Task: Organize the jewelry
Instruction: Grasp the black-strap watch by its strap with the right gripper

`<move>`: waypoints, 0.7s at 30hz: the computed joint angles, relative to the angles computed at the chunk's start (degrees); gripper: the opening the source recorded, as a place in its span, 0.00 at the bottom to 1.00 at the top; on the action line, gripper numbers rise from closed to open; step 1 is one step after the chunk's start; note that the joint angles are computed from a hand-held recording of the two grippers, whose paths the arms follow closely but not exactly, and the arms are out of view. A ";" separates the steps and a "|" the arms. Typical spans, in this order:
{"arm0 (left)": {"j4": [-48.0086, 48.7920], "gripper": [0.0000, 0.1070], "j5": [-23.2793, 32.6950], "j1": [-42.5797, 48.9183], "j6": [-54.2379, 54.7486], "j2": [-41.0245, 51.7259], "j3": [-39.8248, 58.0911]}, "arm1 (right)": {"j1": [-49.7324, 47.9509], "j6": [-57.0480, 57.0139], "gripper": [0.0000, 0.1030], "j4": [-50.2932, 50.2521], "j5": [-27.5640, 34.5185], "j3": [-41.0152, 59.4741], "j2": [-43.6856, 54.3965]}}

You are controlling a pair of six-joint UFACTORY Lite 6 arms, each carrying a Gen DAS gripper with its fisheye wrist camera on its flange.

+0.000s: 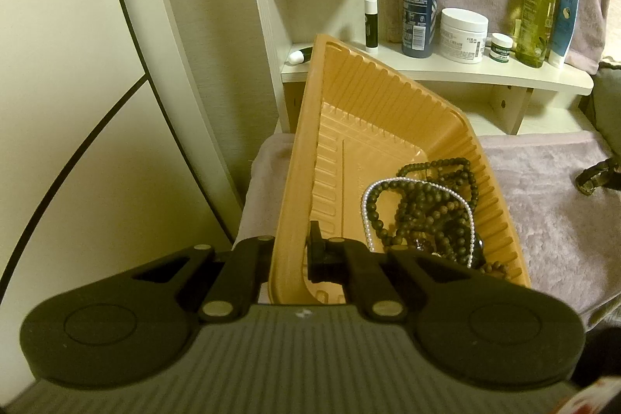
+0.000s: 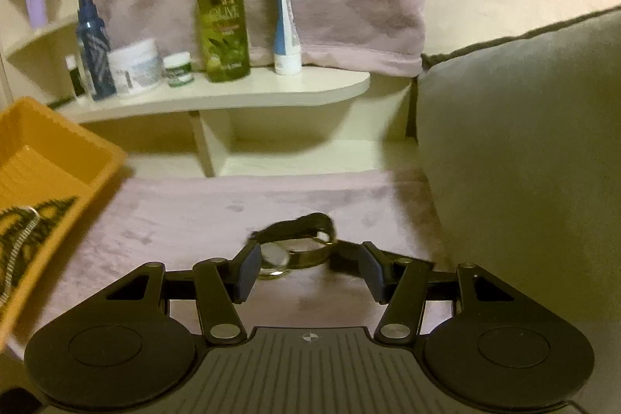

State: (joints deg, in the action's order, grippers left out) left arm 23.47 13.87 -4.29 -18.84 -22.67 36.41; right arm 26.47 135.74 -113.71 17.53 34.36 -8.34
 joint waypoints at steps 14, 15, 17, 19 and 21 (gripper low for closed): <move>-0.44 0.04 -0.19 0.24 0.64 0.07 -0.09 | -0.77 -5.66 0.24 -5.25 3.22 3.54 7.76; -0.39 0.04 -0.26 0.28 0.60 0.12 -0.10 | -0.67 -6.43 0.20 -4.77 3.08 3.88 8.00; -0.50 0.04 -0.32 0.35 0.75 0.15 -0.12 | -0.25 -7.18 0.13 -3.97 3.32 4.10 8.07; -0.71 0.04 -0.52 0.55 1.12 0.09 -0.29 | 0.11 -7.19 0.09 -3.68 3.63 3.97 7.81; -0.58 0.04 -0.34 0.36 0.83 0.19 -0.09 | 0.37 -7.15 0.08 -3.45 3.61 3.94 7.52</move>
State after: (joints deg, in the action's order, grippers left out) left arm 22.90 13.53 -3.94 -18.01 -22.48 36.32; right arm 26.84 128.59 -117.17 21.13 38.30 -0.83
